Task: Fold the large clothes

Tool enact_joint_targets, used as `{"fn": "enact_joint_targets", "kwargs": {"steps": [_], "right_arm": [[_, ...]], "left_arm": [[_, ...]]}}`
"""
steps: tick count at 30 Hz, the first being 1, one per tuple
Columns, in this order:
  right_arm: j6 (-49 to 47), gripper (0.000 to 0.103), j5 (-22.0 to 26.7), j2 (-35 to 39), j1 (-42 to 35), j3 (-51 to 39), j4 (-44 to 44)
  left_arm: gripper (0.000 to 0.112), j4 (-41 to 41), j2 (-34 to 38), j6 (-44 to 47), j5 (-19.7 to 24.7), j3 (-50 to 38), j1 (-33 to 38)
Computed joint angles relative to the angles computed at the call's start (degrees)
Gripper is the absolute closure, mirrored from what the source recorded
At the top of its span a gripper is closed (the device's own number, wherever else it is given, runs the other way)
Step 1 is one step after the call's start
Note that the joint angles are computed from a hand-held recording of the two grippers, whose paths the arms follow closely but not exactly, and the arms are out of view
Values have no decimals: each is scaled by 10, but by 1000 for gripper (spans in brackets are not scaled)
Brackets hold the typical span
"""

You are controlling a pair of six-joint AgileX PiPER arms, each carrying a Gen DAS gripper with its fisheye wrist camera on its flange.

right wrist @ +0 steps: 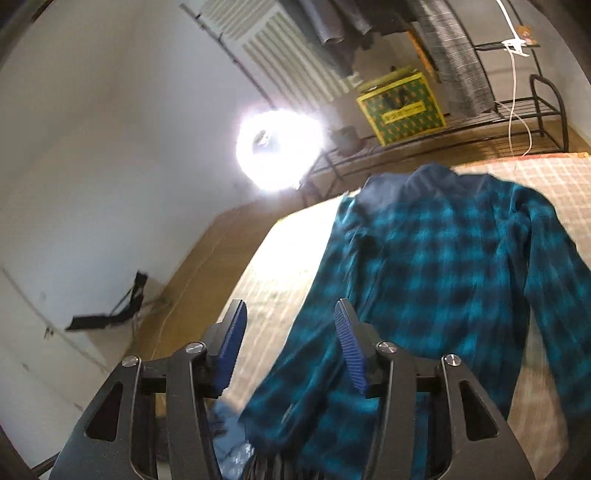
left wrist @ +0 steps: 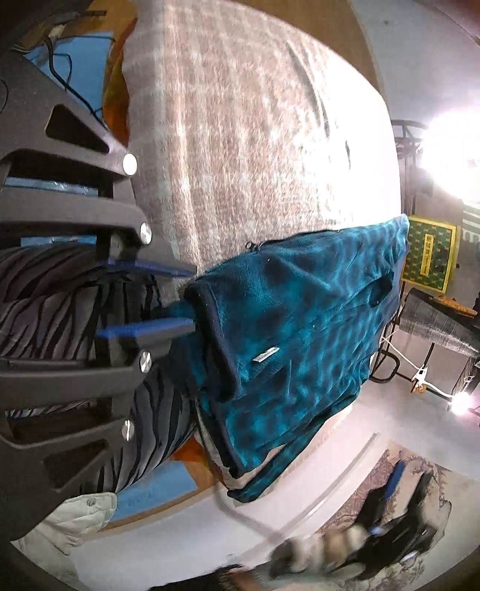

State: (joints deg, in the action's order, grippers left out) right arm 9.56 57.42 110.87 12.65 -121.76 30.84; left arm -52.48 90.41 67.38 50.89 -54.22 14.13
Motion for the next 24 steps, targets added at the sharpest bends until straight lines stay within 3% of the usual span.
{"fn": "enact_joint_targets", "kwargs": {"steps": [6,9,12,14,17,18,19,20,24], "right_arm": [[-2,53,-48,-86,62,199,-9],[23,53,-56,-69,101,238,-31],[44,53,-38,-15,130,221,-37],[61,53,-23,28,149,191,-60],[82,54,7,82,167,140,-78],[87,56,17,98,171,124,-81],[82,75,23,113,170,110,-74],[71,85,25,121,168,105,-56],[61,94,11,107,163,113,-38]], "left_arm": [[79,-40,26,42,-44,17,-27],[79,-75,26,80,-58,30,-40],[79,-88,18,95,-81,38,-56],[95,-92,8,110,-98,45,-65],[107,-81,-13,122,-129,57,-75],[108,-74,-14,119,-124,55,-71],[109,-69,-14,117,-122,53,-69],[110,-64,-19,116,-125,56,-69],[112,-44,-36,121,-115,69,-54]]}}
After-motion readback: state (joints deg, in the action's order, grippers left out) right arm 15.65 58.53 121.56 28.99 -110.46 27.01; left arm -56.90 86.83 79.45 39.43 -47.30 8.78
